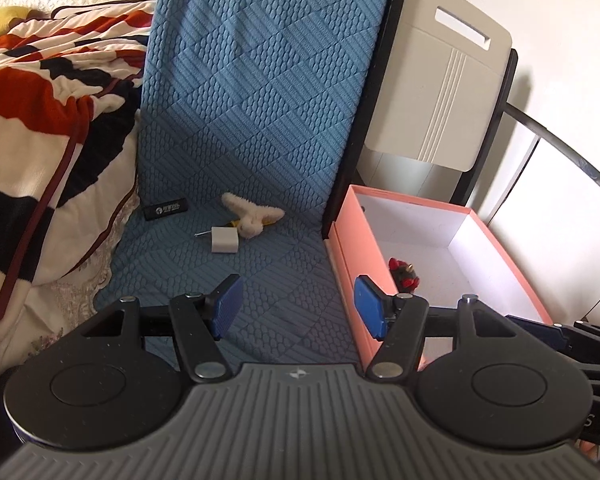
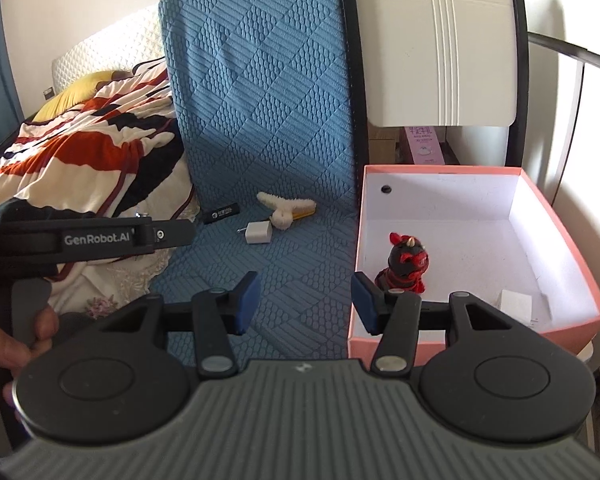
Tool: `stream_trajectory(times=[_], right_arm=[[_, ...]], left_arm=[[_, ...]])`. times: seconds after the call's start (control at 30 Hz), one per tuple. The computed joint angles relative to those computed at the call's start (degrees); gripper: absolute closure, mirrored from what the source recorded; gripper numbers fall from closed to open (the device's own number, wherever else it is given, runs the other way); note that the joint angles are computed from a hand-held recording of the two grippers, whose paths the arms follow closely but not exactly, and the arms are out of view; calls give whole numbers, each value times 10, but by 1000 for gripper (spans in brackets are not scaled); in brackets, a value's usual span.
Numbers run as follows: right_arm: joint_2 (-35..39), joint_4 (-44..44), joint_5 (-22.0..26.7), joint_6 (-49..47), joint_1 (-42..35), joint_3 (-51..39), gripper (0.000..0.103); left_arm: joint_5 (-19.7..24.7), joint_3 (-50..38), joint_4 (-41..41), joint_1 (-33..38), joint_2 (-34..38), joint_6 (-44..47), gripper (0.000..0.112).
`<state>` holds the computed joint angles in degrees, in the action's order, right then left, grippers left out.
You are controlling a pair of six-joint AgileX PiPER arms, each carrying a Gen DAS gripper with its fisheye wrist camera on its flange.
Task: Organize rigid objects
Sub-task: 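Withdraw both tools from the box back toward the chair seat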
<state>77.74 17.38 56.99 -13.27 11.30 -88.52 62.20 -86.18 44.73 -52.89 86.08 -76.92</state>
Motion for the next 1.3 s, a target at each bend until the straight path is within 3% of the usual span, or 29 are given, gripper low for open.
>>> stream_trajectory(times=[0.33,0.63,0.87,1.03,1.23,1.3], right_arm=[[-17,-46,-84,54,61,82,50],[6,-50,-139,56,72,125,50],[31,-56,-168,78,71,126,50],[67,-9,-177,62,59,111,50],[102,75,-228,22,49,104,49],[115,65,-264,38,59,102,49]], left_arm=[[-66,106,-18,36,-38,10,45],[-158,180,-26,92,-36,2,45],[-221,180,-23,135,11,25,45],[-282,156,-39,199,51,38,45],[-300,111,-60,239,81,95,45],[-320,100,-85,261,90,112,45]])
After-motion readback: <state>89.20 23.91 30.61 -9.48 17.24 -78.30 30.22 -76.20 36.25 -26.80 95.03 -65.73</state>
